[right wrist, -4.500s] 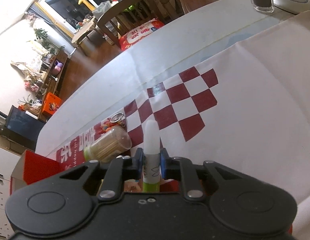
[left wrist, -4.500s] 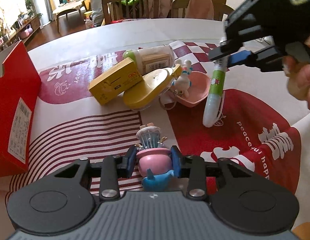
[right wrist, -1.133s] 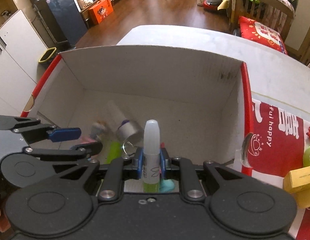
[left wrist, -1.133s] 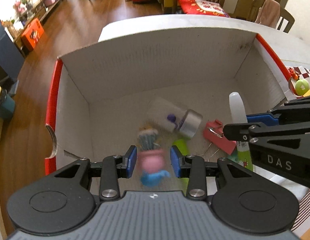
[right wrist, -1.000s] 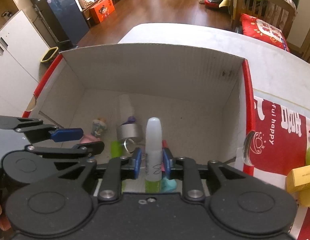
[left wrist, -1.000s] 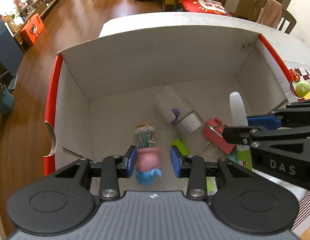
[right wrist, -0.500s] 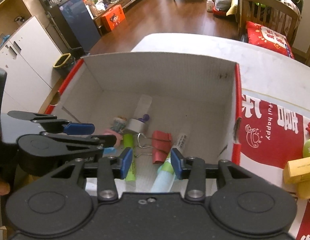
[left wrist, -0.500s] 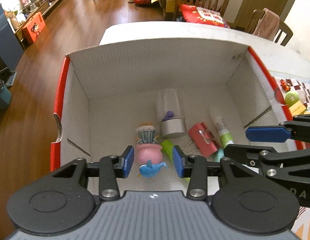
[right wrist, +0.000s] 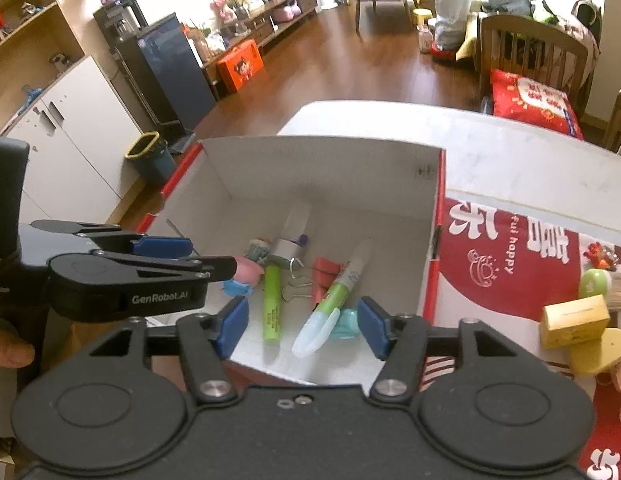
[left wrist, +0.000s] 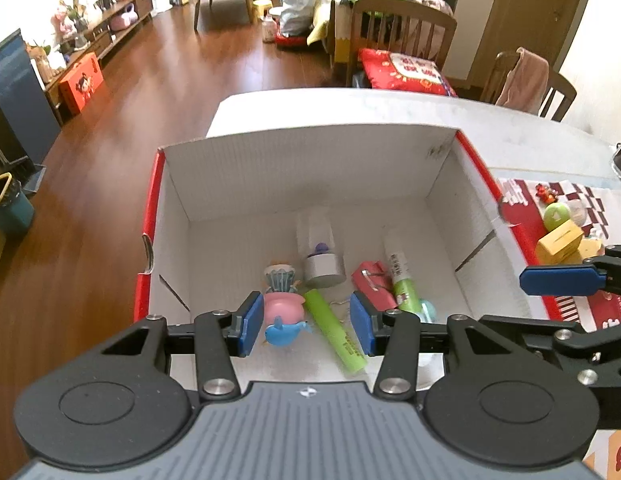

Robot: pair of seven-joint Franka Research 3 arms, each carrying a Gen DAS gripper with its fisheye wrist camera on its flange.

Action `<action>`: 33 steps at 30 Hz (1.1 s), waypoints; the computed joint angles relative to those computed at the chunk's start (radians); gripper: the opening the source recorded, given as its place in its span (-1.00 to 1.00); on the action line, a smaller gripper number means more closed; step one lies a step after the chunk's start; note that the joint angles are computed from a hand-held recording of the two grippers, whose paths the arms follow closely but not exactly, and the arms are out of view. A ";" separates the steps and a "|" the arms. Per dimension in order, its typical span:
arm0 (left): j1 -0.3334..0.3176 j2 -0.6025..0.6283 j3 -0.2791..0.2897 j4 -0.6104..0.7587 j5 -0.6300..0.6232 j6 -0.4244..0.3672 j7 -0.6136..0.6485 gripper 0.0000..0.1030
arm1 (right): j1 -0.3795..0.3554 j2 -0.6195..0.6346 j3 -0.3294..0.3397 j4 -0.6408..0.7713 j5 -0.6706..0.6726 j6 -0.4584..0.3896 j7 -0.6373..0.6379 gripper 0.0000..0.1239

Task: Organize rigid objects
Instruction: 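Move both tools back from the box toward the remaining items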

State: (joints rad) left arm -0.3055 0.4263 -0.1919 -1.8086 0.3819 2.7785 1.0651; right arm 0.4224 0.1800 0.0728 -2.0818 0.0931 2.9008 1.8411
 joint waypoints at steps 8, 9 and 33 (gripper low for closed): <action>-0.064 -0.072 0.045 -0.074 0.116 0.071 -0.129 0.18 | -0.022 -0.100 0.021 -0.131 0.048 0.114 -0.058 0.24; -0.072 -0.080 0.049 -0.081 0.133 0.076 -0.149 0.18 | -0.027 -0.112 0.027 -0.146 0.066 0.128 -0.080 0.29; -0.256 -0.025 0.057 0.030 0.584 0.071 -0.750 0.57 | 0.152 -0.452 -0.180 -0.509 0.931 0.321 -1.028 0.65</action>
